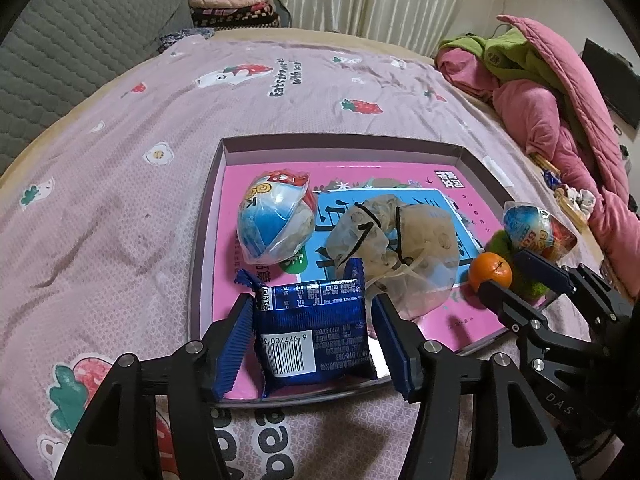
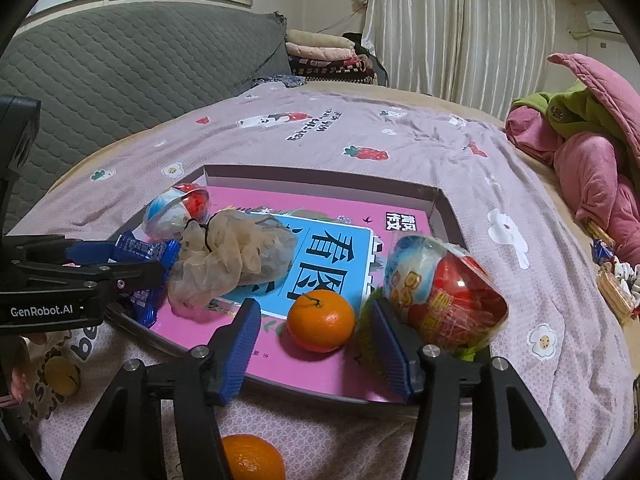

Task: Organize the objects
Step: 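Open the left tool to drop the blue snack packet into the tray, then move both tools back from the tray toward the walnut and orange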

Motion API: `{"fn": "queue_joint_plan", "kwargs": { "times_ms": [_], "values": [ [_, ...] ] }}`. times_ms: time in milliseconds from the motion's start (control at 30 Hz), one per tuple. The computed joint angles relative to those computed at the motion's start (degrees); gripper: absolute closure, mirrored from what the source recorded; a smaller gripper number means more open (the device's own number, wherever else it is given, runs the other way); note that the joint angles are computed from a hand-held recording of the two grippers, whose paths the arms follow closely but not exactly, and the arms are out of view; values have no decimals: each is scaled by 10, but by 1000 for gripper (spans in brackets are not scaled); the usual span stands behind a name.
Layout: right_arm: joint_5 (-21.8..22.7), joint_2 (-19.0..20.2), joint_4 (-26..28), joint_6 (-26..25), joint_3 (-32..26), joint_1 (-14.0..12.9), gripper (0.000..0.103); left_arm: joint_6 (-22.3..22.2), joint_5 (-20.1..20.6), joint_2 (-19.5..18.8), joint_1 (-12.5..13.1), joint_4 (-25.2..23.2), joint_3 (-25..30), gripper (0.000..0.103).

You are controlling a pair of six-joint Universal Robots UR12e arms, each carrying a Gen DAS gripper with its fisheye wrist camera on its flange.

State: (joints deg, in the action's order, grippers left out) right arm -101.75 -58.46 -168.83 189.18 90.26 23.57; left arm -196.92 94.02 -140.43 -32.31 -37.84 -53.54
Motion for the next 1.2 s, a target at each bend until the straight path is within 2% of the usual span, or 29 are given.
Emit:
{"fn": "queue_joint_plan", "kwargs": {
  "times_ms": [167, 233, 500, 633, 1067, 1200],
  "values": [
    [-1, -1, -4, -3, 1, 0, 41, 0, 0, 0, 0, 3, 0, 41],
    [-2, -1, -8, -6, 2, 1, 39, 2, 0, 1, 0, 8, -2, 36],
    [-11, 0, -19, -13, 2, 2, 39, 12, 8, 4, -2, 27, -7, 35],
    [-17, -1, -36, -20, 5, 4, 38, 15, 14, 8, -3, 43, -13, 29],
    [-52, -1, -89, -64, 9, 15, 32, 15, 15, 22, -3, 103, -39, 26],
    [-56, -2, -113, -74, 13, 17, 31, 22, 27, 26, -6, 120, -46, 25]
  ]
}}
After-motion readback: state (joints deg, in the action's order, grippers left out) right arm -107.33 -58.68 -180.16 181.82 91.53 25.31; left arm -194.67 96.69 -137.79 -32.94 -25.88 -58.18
